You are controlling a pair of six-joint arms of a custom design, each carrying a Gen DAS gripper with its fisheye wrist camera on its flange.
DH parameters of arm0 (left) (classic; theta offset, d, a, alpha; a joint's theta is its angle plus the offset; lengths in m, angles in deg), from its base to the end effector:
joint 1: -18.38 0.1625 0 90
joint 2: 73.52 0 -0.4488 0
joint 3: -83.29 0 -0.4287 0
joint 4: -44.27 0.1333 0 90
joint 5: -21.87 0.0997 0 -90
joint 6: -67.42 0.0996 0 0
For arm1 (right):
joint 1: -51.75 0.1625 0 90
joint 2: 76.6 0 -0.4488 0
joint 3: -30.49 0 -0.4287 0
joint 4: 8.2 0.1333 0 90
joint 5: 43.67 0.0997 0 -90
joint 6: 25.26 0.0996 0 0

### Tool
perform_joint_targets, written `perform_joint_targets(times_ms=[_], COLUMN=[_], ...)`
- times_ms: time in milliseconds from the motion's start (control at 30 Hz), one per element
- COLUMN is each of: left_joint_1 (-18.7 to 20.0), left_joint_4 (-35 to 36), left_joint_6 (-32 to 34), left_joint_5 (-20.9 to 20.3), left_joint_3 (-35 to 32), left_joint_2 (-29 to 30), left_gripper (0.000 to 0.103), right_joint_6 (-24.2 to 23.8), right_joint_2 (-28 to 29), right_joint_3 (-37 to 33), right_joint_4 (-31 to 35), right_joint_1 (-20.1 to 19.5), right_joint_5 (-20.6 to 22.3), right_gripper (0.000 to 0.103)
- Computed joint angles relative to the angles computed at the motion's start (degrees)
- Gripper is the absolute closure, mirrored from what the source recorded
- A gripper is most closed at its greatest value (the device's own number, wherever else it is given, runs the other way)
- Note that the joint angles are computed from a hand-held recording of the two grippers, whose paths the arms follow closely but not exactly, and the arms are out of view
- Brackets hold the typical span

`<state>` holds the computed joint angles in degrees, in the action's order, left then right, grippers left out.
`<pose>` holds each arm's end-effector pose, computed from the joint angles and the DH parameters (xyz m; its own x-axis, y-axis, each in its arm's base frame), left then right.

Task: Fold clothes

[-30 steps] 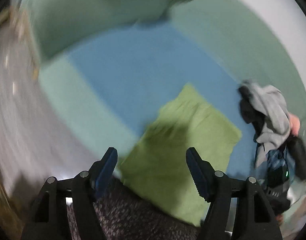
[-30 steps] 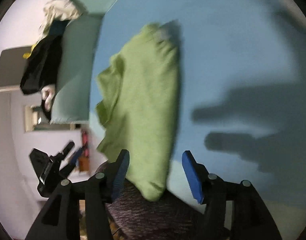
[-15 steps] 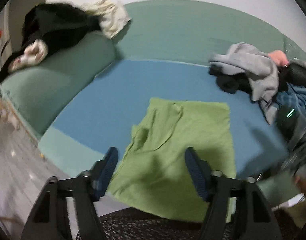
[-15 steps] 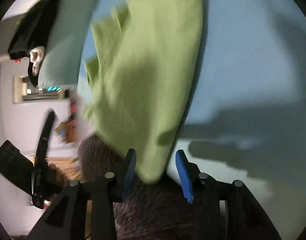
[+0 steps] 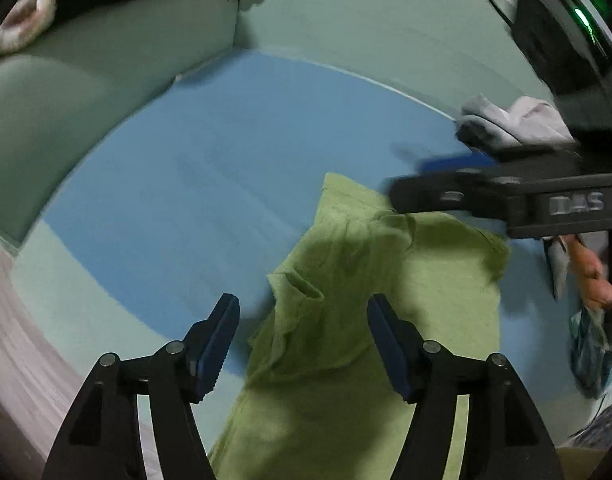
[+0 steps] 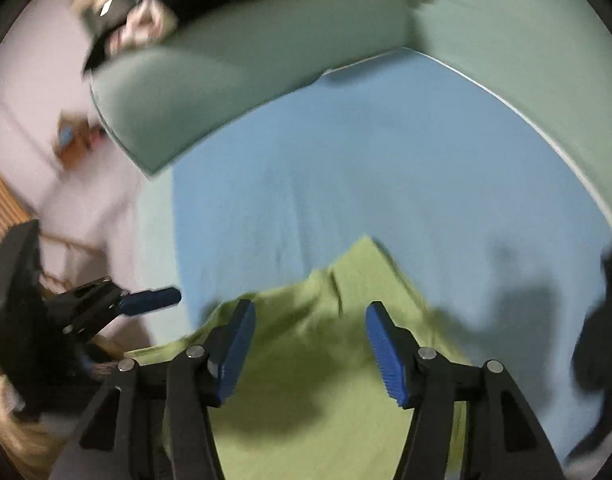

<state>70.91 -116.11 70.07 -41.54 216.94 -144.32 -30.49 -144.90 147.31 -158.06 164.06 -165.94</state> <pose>-0.1348 -0.4683 0.1296 -0.7167 0.5333 -0.4493 0.6369 0.7630 -0.1104 0.2883 -0.4916 0.1954 -0.7847 -0.3056 0.5392 -0.4456 0.8829 -0.1481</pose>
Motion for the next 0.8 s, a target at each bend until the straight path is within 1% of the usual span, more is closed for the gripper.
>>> perform_joint_targets(times_ms=[33, 67, 100, 133, 167, 200, 233, 267, 333, 367, 400, 433, 467, 500, 533, 567, 600, 633, 667, 700, 733, 767, 800], left_joint_1=[0.6, 1.2, 1.7, 2.0, 2.4, 2.9, 3.3, 3.6, 3.3, 2.9, 2.7, 2.8, 2.6, 2.3, 2.0, 1.6, 1.4, 1.1, 0.7, 0.3, -0.2, -1.2, -2.3], left_joint_4=[1.4, 2.0, 1.6, 0.7, -0.2, -0.4, -0.1, 0.4, -0.1, -0.5, -0.3, 0.6, 2.4, 4.7, 7.8, 10.4, 12.9, 13.1, 11.1, 8.7, 6.4, 4.6, 2.9], left_joint_6=[-1.8, -3.1, -3.8, -4.3, -4.6, -5.0, -5.4, -5.8, -6.0, -6.1, -6.3, -7.3, -9.8, -12.9, -16.0, -18.7, -21.3, -22.0, -20.5, -18.7, -16.3, -13.1, -9.9], left_joint_5=[0.5, 0.8, 1.0, 1.2, 0.9, 0.1, -0.6, -1.3, -0.4, 1.3, 2.7, 4.4, 7.5, 11.0, 14.7, 17.1, 18.9, 18.8, 16.4, 13.2, 9.8, 6.7, 3.6], left_joint_3=[-1.0, -1.8, -2.0, -2.0, -1.8, -1.7, -1.7, -1.8, -1.0, -0.5, -0.4, -0.6, -1.0, -1.4, -2.0, -2.4, -2.7, -2.6, -2.2, -1.8, -1.7, -1.8, -2.1], left_joint_2=[0.8, 1.3, 1.3, 0.8, 0.0, -0.9, -1.7, -2.5, -3.8, -4.3, -4.4, -4.2, -3.9, -3.4, -2.9, -2.9, -3.0, -3.4, -3.9, -4.5, -4.6, -3.9, -2.9], left_gripper=[0.062, 0.076, 0.088, 0.095, 0.097, 0.097, 0.097, 0.097, 0.097, 0.097, 0.097, 0.097, 0.096, 0.096, 0.093, 0.089, 0.078, 0.065, 0.061, 0.059, 0.059, 0.059, 0.06], right_joint_6=[-0.7, -1.2, -1.0, -0.8, -0.5, -1.1, -3.2, -4.9, -8.6, -9.7, -10.7, -11.7, -12.6, -12.7, -12.8, -12.6, -11.7, -10.3, -9.2, -7.8, -5.5, -3.6, -1.2], right_joint_2=[2.1, 4.1, 5.4, 6.8, 8.1, 8.2, 7.8, 7.4, 6.7, 6.4, 5.8, 5.3, 4.8, 3.7, 2.7, 1.4, -0.2, -3.1, -5.9, -8.4, -12.3, -14.2, -15.7], right_joint_3=[-2.0, -4.0, -4.9, -5.8, -6.7, -6.7, -6.1, -5.7, -5.2, -5.2, -4.9, -4.1, -3.4, -2.3, -1.1, -0.3, 0.9, 3.2, 5.4, 7.1, 10.3, 12.1, 14.2], right_joint_4=[2.4, 4.7, 5.7, 6.7, 7.7, 7.2, 4.4, 2.3, -3.3, -5.3, -8.2, -12.7, -17.0, -19.2, -21.4, -22.4, -20.9, -18.3, -15.8, -13.6, -10.9, -9.6, -9.6], right_joint_1=[-0.3, -0.5, -1.2, -1.8, -2.5, -2.8, -2.8, -2.6, -1.7, -1.6, -1.4, -1.1, -0.9, -0.8, -0.7, -0.6, -1.0, -2.1, -3.3, -3.7, -5.0, -5.9, -7.0], right_joint_5=[-1.0, -2.1, -3.1, -4.1, -5.0, -3.6, -1.7, -0.5, 1.7, 3.0, 4.1, 3.7, 3.3, 2.2, 1.2, 0.4, 1.9, 5.1, 8.1, 9.5, 11.0, 11.2, 10.3], right_gripper=[0.032, 0.033, 0.04, 0.073, 0.09, 0.098, 0.099, 0.099, 0.098, 0.097, 0.093, 0.068, 0.05, 0.029, 0.029, 0.031, 0.035, 0.04, 0.045, 0.06, 0.072, 0.075, 0.079])
